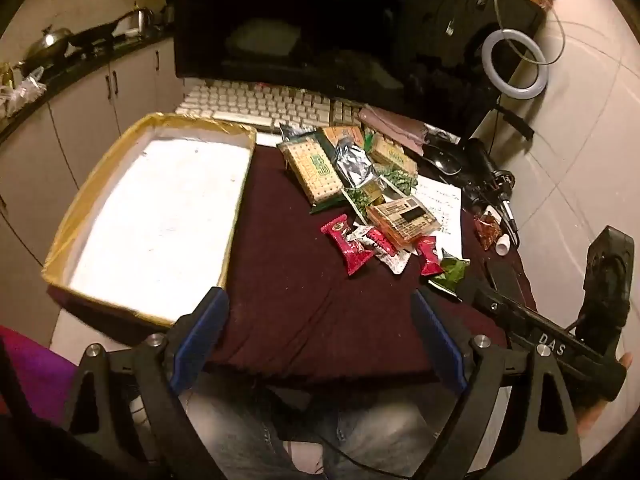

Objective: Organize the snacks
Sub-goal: 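Reach both grippers toward the snack pile on the tablecloth, then grasp red candy with left gripper while right gripper grasps green packet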

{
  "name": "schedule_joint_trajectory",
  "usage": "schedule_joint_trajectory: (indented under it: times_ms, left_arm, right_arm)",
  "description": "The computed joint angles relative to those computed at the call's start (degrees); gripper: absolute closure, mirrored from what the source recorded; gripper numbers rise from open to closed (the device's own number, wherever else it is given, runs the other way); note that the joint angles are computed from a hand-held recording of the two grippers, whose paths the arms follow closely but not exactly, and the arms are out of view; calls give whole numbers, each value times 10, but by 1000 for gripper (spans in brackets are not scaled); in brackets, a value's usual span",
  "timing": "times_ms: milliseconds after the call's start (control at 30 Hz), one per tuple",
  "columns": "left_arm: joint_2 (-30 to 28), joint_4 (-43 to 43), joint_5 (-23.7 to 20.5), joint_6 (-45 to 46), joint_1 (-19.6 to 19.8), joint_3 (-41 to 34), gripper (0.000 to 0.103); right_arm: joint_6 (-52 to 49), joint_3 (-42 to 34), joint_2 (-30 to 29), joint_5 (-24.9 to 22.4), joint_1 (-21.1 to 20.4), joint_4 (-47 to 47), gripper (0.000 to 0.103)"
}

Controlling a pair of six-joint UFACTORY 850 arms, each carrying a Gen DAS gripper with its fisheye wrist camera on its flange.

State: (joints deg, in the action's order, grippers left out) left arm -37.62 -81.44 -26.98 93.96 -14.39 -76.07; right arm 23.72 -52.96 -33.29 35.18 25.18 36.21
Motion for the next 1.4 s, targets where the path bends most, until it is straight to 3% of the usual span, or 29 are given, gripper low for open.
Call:
schedule_joint_trajectory:
  times_ms: [167, 267, 567, 667, 767, 833, 933, 967, 1033, 1233, 1400]
  left_arm:
    - [-42, 50, -13, -49, -13, -51, 12]
    - [-70, 104, -15, -102, -20, -88, 13]
    - [-162, 225, -88, -262, -38, -224, 17]
    - [-187, 274, -98, -315, -49, -262, 27]
    - [-209, 307, -109, -352, -56, -294, 30]
    - [-217, 323, -97, -367, -61, -303, 39]
    - [-241, 356, -124, -409, -59, -336, 67]
    - [-246, 357, -135, -414, -57, -344, 77]
    - [-250, 348, -144, -415, -51, -345, 82]
    - [-229, 270, -157, -357, -27, -309, 83]
    - [-192, 187, -145, -294, 0, -268, 83]
  right_arm:
    - [-24, -32, -20, -34, -28, -18, 56]
    - [-88, -56, -31, -56, -37, 28, 65]
    - [-202, -29, -9, -25, -19, 194, 65]
    - [-294, -38, -10, -37, -20, 290, 64]
    - [-299, -50, -21, -72, -34, 296, 64]
    - [-302, -64, -34, -93, -41, 293, 64]
    - [-302, -87, -54, -125, -52, 286, 66]
    - [-315, -93, -61, -133, -55, 300, 70]
    - [-288, -92, -63, -138, -57, 280, 73]
    - [-223, -67, -49, -104, -54, 237, 80]
    - [-303, -69, -41, -33, -31, 328, 81]
